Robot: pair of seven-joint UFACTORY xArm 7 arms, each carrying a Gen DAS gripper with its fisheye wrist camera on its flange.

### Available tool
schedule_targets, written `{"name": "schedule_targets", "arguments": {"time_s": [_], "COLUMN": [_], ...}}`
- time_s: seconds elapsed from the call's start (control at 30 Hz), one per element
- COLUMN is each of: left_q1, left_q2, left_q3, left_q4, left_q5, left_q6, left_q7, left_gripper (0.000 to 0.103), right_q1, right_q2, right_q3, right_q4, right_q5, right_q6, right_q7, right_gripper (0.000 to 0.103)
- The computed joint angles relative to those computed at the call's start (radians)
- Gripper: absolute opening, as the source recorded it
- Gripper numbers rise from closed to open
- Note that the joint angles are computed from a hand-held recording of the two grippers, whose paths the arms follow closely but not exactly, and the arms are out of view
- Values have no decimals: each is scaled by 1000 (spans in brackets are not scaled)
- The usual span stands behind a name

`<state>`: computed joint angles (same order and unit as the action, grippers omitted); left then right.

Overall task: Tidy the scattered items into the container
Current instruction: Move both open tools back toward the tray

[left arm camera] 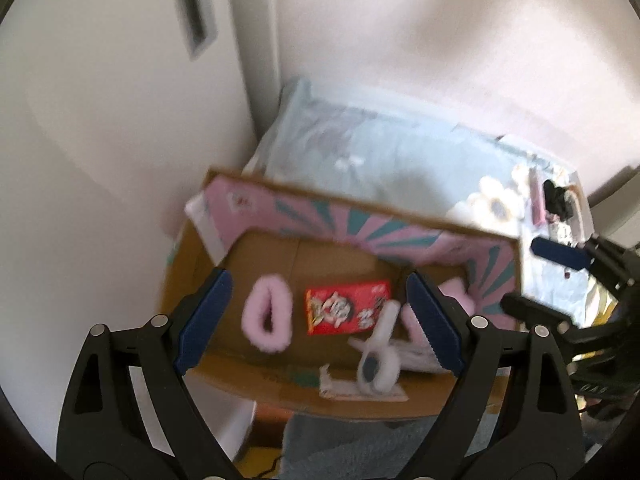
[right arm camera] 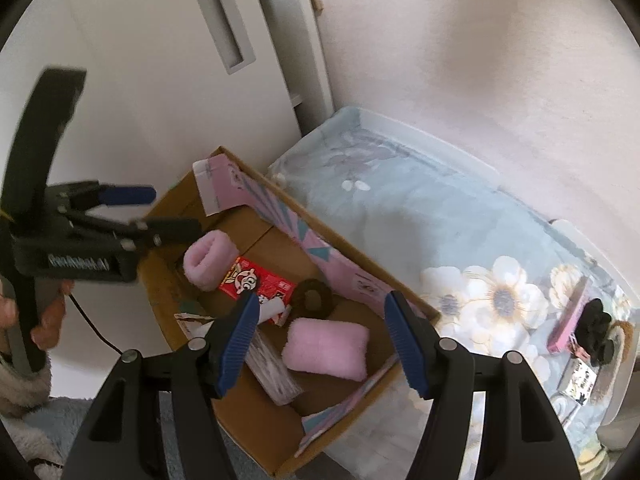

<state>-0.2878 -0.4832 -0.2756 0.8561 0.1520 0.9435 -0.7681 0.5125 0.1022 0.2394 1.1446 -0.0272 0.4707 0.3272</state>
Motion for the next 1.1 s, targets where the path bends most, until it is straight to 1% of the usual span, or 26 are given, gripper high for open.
{"name": "schedule_targets", "arguments": {"time_s": [0.13,0.3,0.4,0.57,0.73,0.87,0.97,1.1], "left_q1": [-8,-44,-74,-143,-233,-315,-379,-452], "left_q2": [70,181,259,391,582,757,910,1117], "left_q3": [-24,-44,-56,-53,-30,1,35,88], "left_q4": [86,199,283,423,626,814,990,1242], "left_q5": [33,62,96,133,153,169,169,146], "left_q6": [-23,-41,-37,-49,-27,6,67,160], "left_q7": [16,32,37,40,48,58,69,95], "left_gripper": [89,89,89,89,89,89,89,89], "right_q1": [-6,-38,-66,-123,-188,-217,-249,-308], "right_q2": [-58,-149,-216,-345,-470,-553,-586,-581], "right_q3": [-9,-13,-14,-12,-7,-31,-42,-42], "right_q4": [-59,-155,-220,-342,-452,-522,-557,-585], "right_q5": [-29,-54,-69,-88,-103,-86,-87,-117], "right_q6": [-21,-47,-54,-50,-9,29,45,42], "right_q7": [52,126,171,245,303,299,282,286], "right_gripper": [61,61,61,61,61,61,61,62]}}
